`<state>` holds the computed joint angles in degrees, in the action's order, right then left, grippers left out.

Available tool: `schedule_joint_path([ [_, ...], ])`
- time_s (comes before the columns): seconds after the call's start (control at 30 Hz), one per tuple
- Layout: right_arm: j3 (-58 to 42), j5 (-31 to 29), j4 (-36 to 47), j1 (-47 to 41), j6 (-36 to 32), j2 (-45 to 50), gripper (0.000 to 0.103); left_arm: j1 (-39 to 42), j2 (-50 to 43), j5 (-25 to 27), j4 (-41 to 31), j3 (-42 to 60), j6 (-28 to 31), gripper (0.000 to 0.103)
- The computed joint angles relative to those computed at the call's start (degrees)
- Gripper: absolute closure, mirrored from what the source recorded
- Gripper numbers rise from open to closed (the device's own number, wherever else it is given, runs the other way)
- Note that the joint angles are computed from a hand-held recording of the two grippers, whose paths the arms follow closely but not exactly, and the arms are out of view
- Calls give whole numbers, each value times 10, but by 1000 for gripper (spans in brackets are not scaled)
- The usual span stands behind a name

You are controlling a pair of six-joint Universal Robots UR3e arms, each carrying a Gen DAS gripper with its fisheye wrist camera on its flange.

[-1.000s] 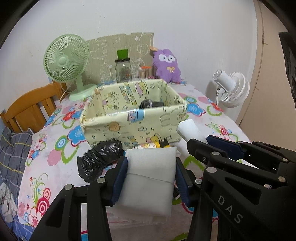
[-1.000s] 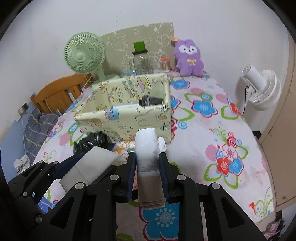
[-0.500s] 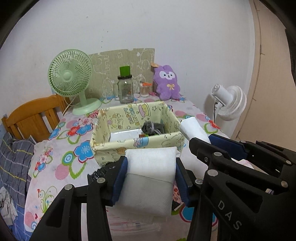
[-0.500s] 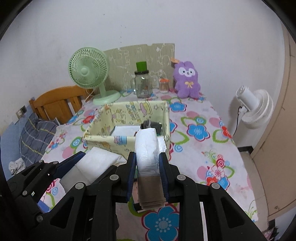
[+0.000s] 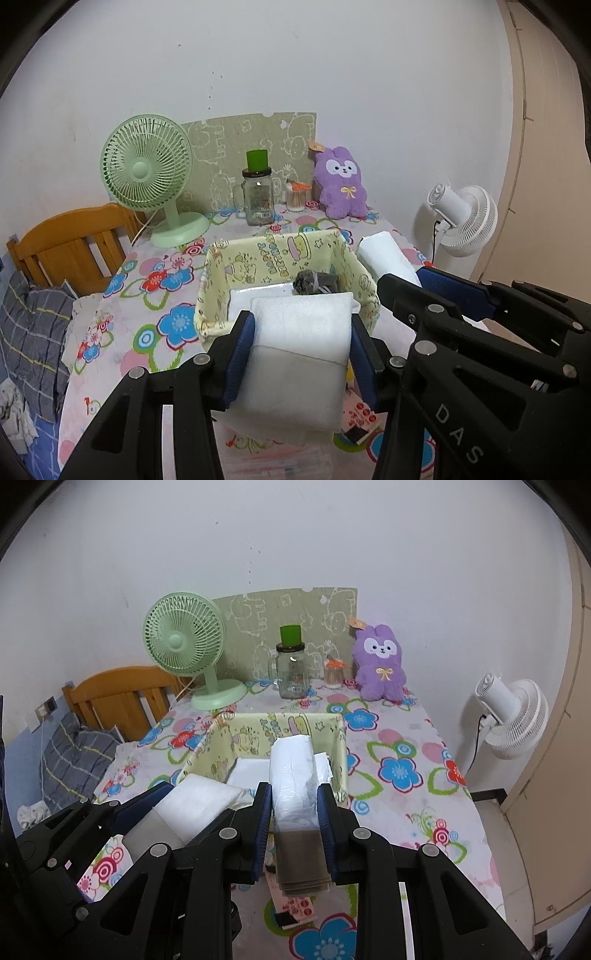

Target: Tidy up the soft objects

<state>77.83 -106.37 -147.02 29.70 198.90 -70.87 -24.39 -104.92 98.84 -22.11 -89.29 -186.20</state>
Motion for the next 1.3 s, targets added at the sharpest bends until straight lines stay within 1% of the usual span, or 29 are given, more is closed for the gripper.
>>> schedule_joint_path([
  [0.57, -116, 45, 9, -39, -37, 85, 75, 28, -80, -6, -19, 108, 9, 51],
  [0.8, -190, 65, 26, -53, -38, 141, 75, 45, -122, -14, -34, 161, 9, 51],
  [1.3, -387, 99, 95, -78, -46, 277, 75, 70, -215, -32, -69, 279, 16, 51],
])
